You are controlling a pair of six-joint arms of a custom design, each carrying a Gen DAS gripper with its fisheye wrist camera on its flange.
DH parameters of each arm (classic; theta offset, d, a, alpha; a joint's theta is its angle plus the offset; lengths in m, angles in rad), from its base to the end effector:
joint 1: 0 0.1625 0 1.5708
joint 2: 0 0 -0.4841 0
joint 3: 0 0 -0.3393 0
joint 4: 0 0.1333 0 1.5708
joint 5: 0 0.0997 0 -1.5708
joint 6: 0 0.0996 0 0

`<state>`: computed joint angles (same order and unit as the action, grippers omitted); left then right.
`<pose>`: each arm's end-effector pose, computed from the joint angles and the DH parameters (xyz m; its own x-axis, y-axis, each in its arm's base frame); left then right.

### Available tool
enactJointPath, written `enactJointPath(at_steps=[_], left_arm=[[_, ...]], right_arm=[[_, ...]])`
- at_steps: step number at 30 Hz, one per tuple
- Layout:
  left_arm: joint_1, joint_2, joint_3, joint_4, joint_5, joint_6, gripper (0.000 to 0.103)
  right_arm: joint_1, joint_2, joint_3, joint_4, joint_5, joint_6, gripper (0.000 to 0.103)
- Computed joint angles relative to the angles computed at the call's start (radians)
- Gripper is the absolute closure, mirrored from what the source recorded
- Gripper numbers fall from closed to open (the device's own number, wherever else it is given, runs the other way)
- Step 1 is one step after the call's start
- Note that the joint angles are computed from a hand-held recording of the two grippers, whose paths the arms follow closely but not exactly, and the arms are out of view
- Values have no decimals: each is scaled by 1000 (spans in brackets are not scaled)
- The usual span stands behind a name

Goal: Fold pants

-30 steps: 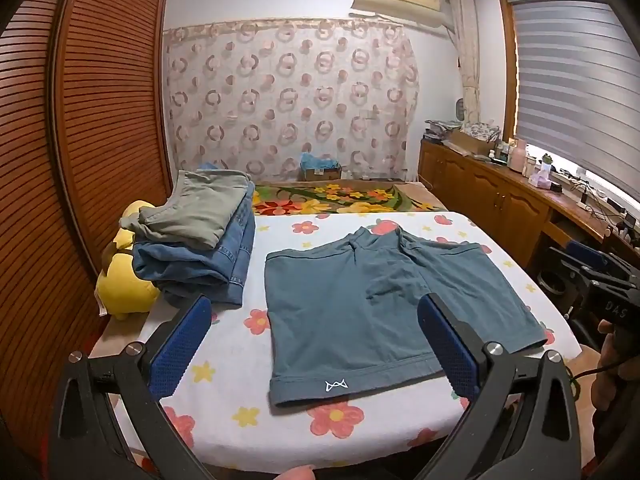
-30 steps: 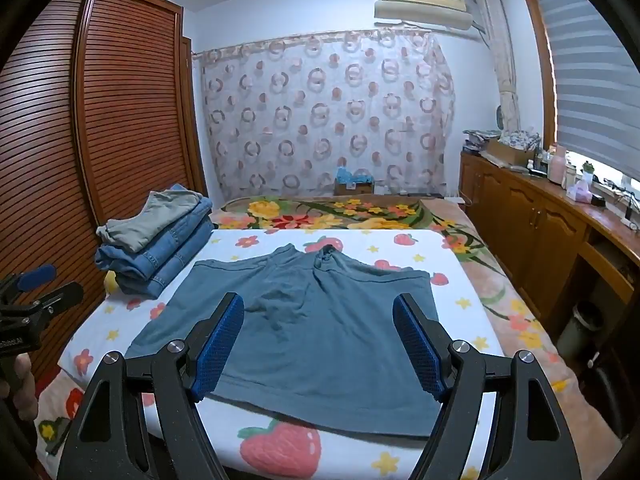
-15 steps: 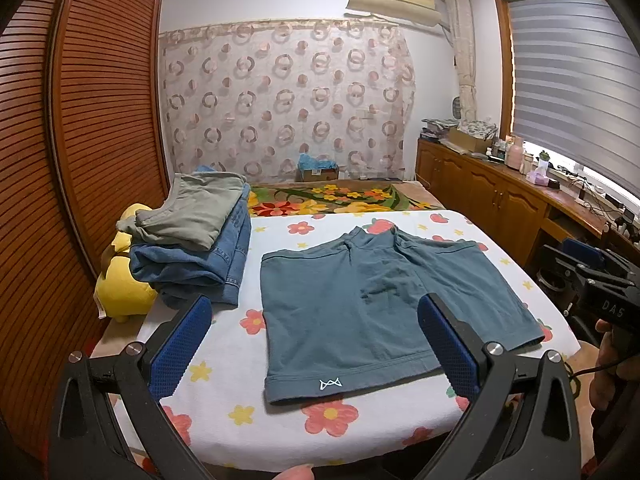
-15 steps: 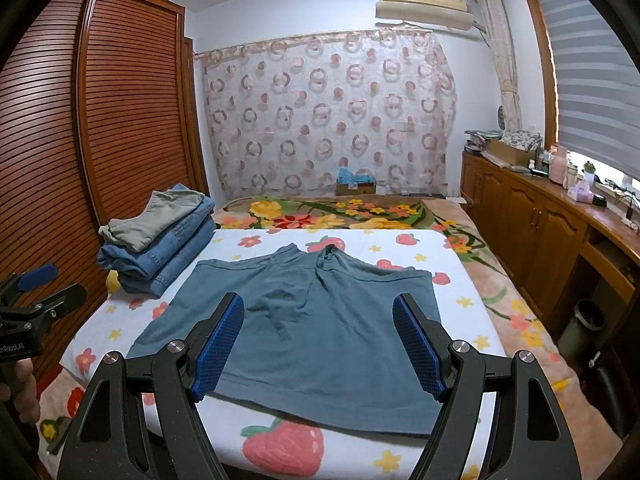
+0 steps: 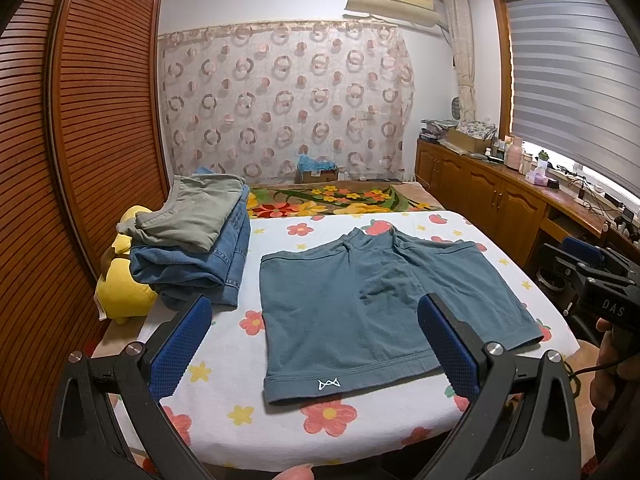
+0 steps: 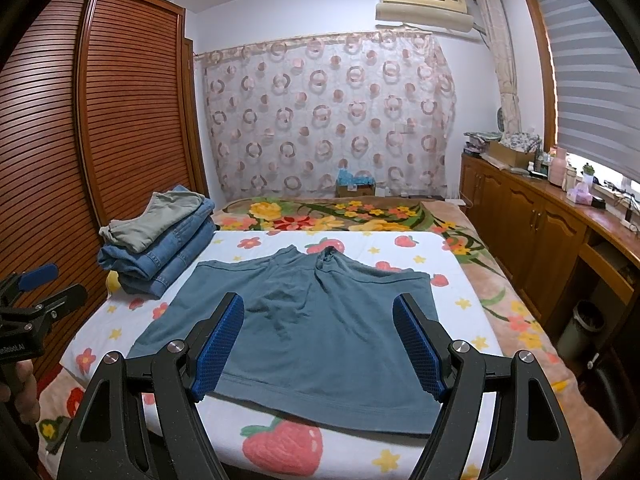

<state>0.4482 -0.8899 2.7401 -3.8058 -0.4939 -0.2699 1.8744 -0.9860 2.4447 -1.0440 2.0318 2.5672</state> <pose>-0.1938 -0.3384 0.2062 -0.7078 0.1666 -0.6865 0.6709 0.4628 -0.5794 0.1886 -0.3042 0.1018 -0.7542 -0.1075 0.6477 -0.6316 0.3884 -0.6710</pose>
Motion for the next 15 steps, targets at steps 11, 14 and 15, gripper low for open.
enactJointPath(at_steps=[11, 14, 15], left_arm=[[-2, 1, 1, -2, 2, 1, 0], [-2, 2, 2, -5, 2, 2, 0], [-2, 2, 2, -5, 2, 2, 0]], right_arm=[[0, -3, 3, 3, 3, 0, 24], [1, -2, -1, 7, 4, 0, 24], [1, -3, -1, 7, 5, 1, 24]])
